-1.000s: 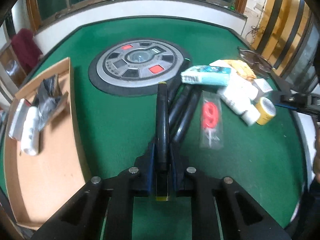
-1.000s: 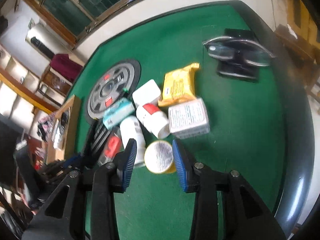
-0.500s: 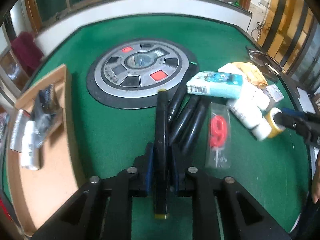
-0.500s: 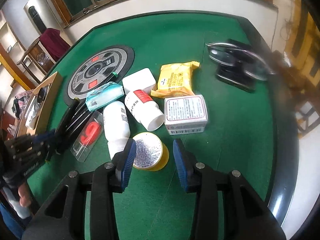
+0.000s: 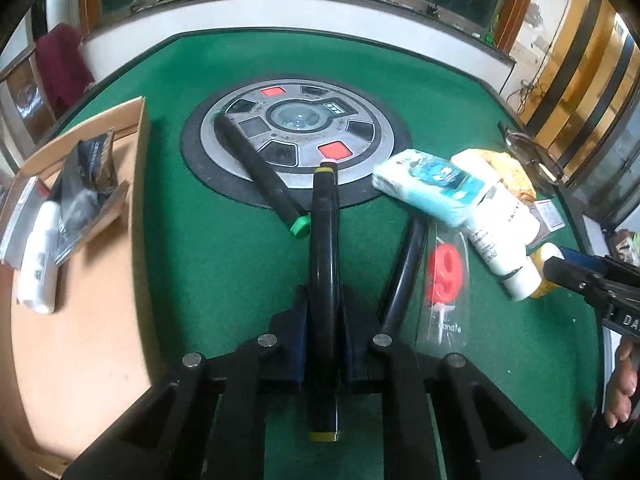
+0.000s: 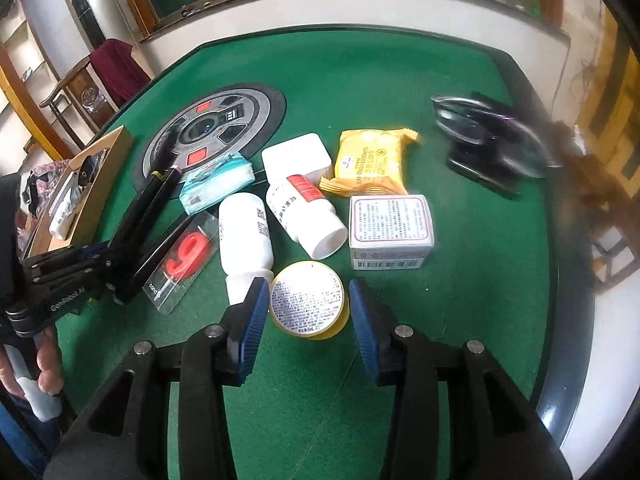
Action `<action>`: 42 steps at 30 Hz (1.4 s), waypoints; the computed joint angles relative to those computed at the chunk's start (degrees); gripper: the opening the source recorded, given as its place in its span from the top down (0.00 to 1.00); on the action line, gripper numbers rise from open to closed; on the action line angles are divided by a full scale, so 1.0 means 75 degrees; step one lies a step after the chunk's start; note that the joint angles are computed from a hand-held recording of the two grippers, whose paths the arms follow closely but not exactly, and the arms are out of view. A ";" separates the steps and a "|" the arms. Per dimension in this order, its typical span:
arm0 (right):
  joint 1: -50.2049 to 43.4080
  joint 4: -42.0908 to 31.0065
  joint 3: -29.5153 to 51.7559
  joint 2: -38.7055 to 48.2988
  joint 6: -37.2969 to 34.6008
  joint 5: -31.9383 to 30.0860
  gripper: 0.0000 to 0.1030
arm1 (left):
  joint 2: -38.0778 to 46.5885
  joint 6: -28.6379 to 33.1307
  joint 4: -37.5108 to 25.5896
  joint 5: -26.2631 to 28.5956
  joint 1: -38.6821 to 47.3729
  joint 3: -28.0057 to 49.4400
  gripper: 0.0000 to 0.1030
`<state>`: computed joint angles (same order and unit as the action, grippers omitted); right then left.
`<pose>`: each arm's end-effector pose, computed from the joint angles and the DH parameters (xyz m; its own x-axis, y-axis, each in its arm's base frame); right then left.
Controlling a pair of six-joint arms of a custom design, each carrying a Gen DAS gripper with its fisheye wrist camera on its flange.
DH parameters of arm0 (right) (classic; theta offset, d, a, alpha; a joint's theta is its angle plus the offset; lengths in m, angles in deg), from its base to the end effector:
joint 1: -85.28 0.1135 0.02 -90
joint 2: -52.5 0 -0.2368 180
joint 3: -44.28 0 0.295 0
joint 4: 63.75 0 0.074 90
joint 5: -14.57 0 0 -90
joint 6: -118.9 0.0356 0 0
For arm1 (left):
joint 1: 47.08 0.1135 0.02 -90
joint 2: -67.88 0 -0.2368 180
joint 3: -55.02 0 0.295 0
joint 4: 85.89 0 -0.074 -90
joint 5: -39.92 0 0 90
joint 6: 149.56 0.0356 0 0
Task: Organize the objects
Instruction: 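Grasp a black marker from the table with the left gripper, then hold the black marker in the left gripper while the right gripper approaches the yellow-lidded tin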
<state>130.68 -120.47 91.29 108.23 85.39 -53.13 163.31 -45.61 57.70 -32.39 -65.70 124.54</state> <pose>0.1660 0.1491 0.1672 -0.8095 0.2778 -0.5172 0.2299 0.9606 0.1560 0.3357 -0.1245 0.1248 -0.7089 0.4812 -0.5157 0.6274 0.7643 -0.1492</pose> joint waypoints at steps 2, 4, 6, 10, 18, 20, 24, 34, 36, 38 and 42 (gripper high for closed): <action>0.0050 -0.0049 0.0037 0.0001 0.0017 0.0029 0.62 | -0.0140 0.0110 -0.0122 0.0283 0.0169 -0.0094 0.88; 0.0114 -0.0078 0.0070 0.0011 0.0025 0.0093 0.62 | -0.0357 0.0181 -0.0136 0.0415 0.0281 -0.0293 0.88; 0.0117 -0.0102 0.0147 0.0192 -0.0010 0.0073 0.62 | -0.0413 0.0250 -0.0214 0.0494 0.0349 -0.0355 0.88; 0.0123 -0.0093 0.0256 0.0530 -0.0035 0.0088 0.62 | -0.0654 0.0273 -0.0232 0.0606 0.0429 -0.0635 0.88; -0.0182 -0.0118 0.0103 0.0487 0.0097 -0.0205 0.63 | -0.0746 0.0264 -0.0140 0.0517 0.0372 -0.0870 0.88; -0.0207 -0.0159 0.0081 0.0423 0.0142 -0.0209 0.63 | -0.0689 0.0233 -0.0125 0.0473 0.0336 -0.0811 0.88; -0.0115 -0.0212 0.0102 0.0356 0.0223 -0.0170 0.63 | -0.0565 0.0200 -0.0065 0.0313 0.0222 -0.0687 0.88; -0.0157 -0.0256 0.0003 -0.0165 0.0419 -0.0123 0.63 | -0.1213 -0.0079 0.0241 0.0762 0.0550 -0.1187 0.88; -0.0171 -0.0225 -0.0044 -0.0334 0.0452 -0.0133 0.63 | -0.1372 -0.0074 0.0222 0.0826 0.0578 -0.1285 0.88; -0.0131 -0.0199 -0.0046 -0.0398 0.0486 -0.0120 0.63 | -0.1542 -0.0051 0.0170 0.0872 0.0565 -0.1396 0.88; -0.0075 -0.0163 -0.0038 -0.0475 0.0528 -0.0115 0.63 | -0.1891 -0.0033 0.0145 0.0855 0.0506 -0.1633 0.88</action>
